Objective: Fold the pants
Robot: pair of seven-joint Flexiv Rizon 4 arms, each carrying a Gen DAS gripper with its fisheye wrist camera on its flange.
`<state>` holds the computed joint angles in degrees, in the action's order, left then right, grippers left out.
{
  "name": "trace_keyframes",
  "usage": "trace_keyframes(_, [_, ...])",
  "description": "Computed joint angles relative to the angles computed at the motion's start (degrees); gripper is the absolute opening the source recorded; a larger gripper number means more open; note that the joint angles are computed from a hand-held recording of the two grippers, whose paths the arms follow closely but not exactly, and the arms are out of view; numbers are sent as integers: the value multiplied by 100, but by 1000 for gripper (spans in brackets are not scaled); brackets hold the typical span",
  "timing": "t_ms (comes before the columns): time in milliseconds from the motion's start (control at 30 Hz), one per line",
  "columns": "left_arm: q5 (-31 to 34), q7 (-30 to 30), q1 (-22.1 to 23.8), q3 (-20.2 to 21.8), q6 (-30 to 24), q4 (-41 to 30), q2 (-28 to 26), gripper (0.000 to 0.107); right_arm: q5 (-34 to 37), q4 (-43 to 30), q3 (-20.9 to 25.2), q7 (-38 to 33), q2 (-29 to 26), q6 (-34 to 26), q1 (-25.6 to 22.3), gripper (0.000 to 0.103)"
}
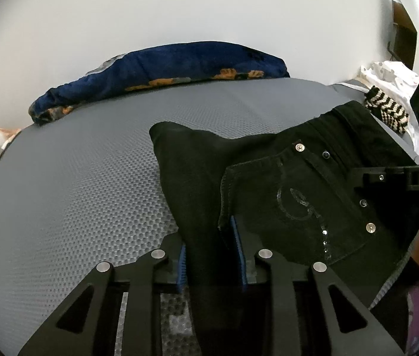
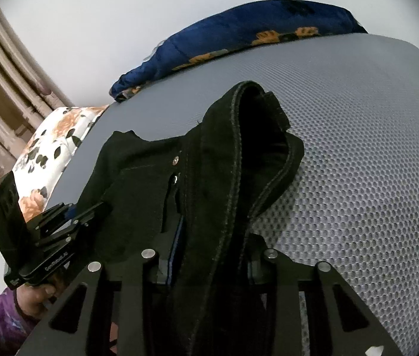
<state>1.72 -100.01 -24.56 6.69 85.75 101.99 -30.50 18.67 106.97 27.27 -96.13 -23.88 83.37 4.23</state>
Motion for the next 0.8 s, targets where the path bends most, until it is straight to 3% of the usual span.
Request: trace_keyframes(800, [310, -332, 252, 314, -64, 302, 394, 25, 107, -593, 128, 154, -282, -309, 434, 29])
